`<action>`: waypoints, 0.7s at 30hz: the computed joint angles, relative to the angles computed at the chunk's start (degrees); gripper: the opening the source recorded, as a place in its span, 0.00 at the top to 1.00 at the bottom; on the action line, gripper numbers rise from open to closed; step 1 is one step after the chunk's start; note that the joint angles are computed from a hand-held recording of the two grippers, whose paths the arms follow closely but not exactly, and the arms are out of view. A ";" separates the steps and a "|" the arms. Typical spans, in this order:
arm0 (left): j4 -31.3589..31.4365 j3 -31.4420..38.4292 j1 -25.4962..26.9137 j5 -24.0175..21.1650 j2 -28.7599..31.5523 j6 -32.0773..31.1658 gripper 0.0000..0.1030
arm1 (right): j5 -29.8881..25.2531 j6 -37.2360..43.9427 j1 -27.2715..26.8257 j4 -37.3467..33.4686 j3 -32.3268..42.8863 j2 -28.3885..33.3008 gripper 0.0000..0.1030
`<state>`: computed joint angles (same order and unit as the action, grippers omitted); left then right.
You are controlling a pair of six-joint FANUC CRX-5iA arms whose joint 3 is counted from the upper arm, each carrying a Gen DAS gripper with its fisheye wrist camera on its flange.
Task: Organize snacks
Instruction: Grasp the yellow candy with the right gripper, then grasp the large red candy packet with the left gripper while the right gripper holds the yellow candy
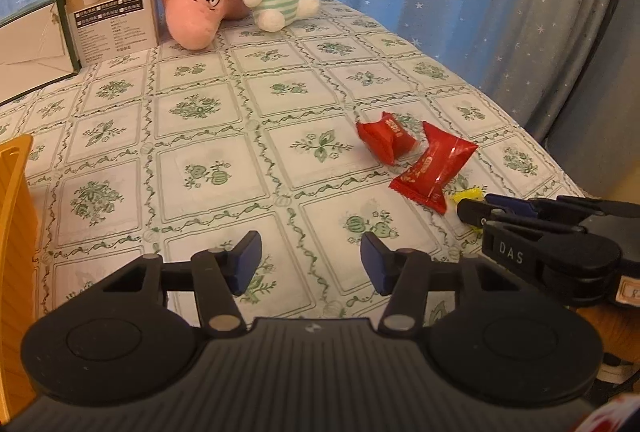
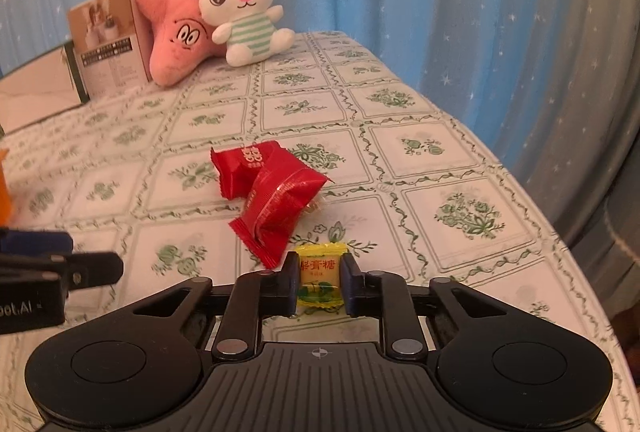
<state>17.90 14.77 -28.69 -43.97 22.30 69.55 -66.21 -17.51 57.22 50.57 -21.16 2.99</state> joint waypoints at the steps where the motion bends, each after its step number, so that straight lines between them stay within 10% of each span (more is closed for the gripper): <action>1: 1.05 -0.32 -0.07 0.38 0.02 -0.98 0.51 | -0.49 -0.11 0.18 -0.08 0.04 -0.06 0.80; 11: 19.60 -3.86 -2.64 5.51 2.25 -25.62 0.58 | -5.84 -5.73 2.04 1.51 -2.53 -4.96 0.80; 21: 22.11 2.07 -4.61 4.47 7.83 -33.65 0.64 | -6.14 -8.61 2.59 0.45 -4.50 -7.19 0.80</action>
